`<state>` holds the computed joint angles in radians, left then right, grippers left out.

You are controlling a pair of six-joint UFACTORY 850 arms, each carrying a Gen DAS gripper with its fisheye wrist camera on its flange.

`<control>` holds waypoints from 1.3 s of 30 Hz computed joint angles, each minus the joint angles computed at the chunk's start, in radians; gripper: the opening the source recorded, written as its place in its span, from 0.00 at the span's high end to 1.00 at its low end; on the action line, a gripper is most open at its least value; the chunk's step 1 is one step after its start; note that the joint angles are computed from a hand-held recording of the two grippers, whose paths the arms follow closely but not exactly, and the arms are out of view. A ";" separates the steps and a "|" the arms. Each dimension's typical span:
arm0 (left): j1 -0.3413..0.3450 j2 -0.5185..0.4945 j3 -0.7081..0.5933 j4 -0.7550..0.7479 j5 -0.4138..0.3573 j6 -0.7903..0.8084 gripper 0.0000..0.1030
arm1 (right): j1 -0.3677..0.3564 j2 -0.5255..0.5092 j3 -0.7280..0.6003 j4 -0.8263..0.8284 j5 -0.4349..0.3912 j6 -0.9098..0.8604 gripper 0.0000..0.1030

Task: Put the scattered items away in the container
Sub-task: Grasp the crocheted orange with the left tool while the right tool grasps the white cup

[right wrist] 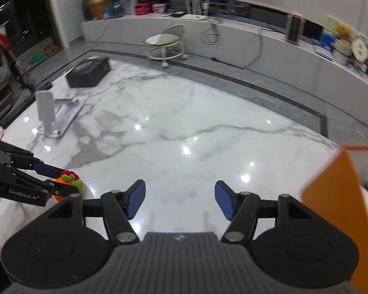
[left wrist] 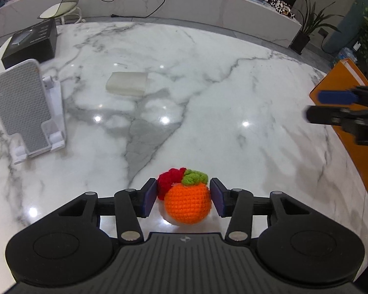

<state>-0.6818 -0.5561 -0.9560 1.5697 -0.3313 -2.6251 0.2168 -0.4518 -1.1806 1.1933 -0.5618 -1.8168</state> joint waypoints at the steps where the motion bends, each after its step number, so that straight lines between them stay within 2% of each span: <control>1: -0.001 0.006 0.006 -0.027 0.000 0.032 0.48 | 0.017 -0.010 -0.003 0.010 0.003 -0.007 0.36; 4: -0.003 0.032 0.034 -0.115 -0.031 0.115 0.48 | 0.066 -0.043 -0.024 0.026 0.008 -0.001 0.36; 6: 0.001 0.055 0.060 -0.123 -0.047 0.097 0.48 | 0.100 -0.064 -0.039 0.042 0.014 -0.008 0.36; 10: 0.019 0.094 0.115 0.000 -0.040 -0.065 0.48 | 0.165 -0.107 -0.074 0.073 0.029 -0.060 0.36; 14: 0.038 0.107 0.146 0.077 -0.026 -0.159 0.48 | 0.220 -0.147 -0.104 0.151 0.064 -0.190 0.29; 21: 0.060 0.139 0.201 0.276 -0.032 -0.391 0.48 | 0.296 -0.224 -0.201 0.028 0.137 -0.086 0.30; 27: 0.070 0.146 0.220 0.349 -0.024 -0.472 0.48 | 0.327 -0.259 -0.247 -0.052 0.138 0.016 0.35; 31: 0.068 0.146 0.218 0.362 -0.026 -0.477 0.48 | 0.333 -0.269 -0.260 -0.043 0.124 0.030 0.37; 35: 0.067 0.145 0.217 0.357 -0.024 -0.469 0.48 | 0.333 -0.267 -0.262 -0.081 0.119 0.072 0.43; 39: 0.065 0.145 0.213 0.333 -0.026 -0.444 0.48 | 0.325 -0.256 -0.251 -0.080 0.124 0.045 0.57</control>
